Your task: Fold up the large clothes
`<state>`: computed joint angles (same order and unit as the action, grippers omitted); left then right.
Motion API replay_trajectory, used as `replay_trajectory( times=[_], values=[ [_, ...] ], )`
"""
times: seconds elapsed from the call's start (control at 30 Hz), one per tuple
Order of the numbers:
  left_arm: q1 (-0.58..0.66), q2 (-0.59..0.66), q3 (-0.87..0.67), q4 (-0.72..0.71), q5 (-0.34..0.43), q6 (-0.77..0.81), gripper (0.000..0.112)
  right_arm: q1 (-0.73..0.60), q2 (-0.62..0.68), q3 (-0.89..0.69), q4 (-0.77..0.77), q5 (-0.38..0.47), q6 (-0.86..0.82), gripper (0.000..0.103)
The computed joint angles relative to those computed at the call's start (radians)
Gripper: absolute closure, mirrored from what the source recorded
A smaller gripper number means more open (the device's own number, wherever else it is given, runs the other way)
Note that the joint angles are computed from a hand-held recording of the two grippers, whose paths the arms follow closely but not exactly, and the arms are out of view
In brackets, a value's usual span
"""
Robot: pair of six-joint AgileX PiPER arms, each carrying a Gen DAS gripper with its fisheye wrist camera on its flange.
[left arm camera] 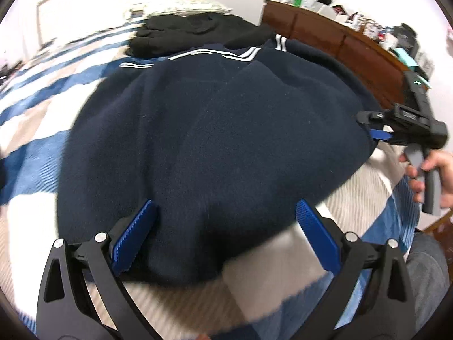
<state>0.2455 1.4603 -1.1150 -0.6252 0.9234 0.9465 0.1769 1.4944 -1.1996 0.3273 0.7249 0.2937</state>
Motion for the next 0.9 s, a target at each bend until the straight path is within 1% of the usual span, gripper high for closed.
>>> replay_trajectory(
  times=[0.1,0.2,0.27,0.33,0.37,0.43,0.5,0.57,0.6,0.67,0.73,0.8,0.83,0.9],
  values=[
    [0.003,-0.115,0.052,0.079,0.011,-0.114,0.015,0.007,-0.081,0.085,0.054,-0.028,-0.036,0.004],
    [0.01,-0.189,0.098,0.113,0.029,-0.159,0.015,0.029,-0.161,0.173,0.042,-0.054,-0.035,0.004],
    [0.012,-0.243,0.138,0.131,0.017,-0.196,0.015,0.052,-0.194,0.199,-0.013,-0.072,-0.011,0.004],
    [0.053,-0.259,0.149,0.075,0.031,-0.214,0.015,0.116,-0.211,0.192,-0.129,-0.1,0.054,0.004],
    [0.096,-0.256,0.152,0.005,0.048,-0.198,0.015,0.151,-0.218,0.183,-0.196,-0.114,0.083,0.004],
    [0.159,-0.221,0.132,-0.143,0.08,-0.175,0.015,0.205,-0.193,0.132,-0.285,-0.113,0.116,0.004],
    [0.145,-0.165,0.081,-0.224,0.055,-0.199,0.015,0.234,-0.142,0.054,-0.336,-0.084,0.104,0.004],
    [0.115,-0.085,0.01,-0.256,0.042,-0.213,0.015,0.23,-0.115,0.004,-0.361,-0.074,0.111,0.004],
    [0.097,-0.048,-0.021,-0.26,0.039,-0.214,0.015,0.209,-0.101,-0.019,-0.345,-0.074,0.096,0.004],
    [0.054,0.057,-0.12,-0.21,0.029,-0.263,0.015,0.135,-0.052,-0.075,-0.258,-0.063,0.02,0.004],
    [0.047,0.148,-0.195,-0.167,0.046,-0.321,0.015,0.088,-0.013,-0.109,-0.231,-0.048,-0.021,0.004],
    [0.05,0.221,-0.246,-0.131,0.066,-0.369,0.015,0.077,0.03,-0.139,-0.308,-0.035,0.01,0.004],
    [0.059,0.236,-0.248,-0.136,0.072,-0.358,0.015,0.074,0.051,-0.147,-0.363,-0.036,0.032,0.004],
    [0.05,0.246,-0.243,-0.119,0.042,-0.307,0.015,0.055,0.094,-0.159,-0.415,-0.031,0.066,0.004]
  ],
)
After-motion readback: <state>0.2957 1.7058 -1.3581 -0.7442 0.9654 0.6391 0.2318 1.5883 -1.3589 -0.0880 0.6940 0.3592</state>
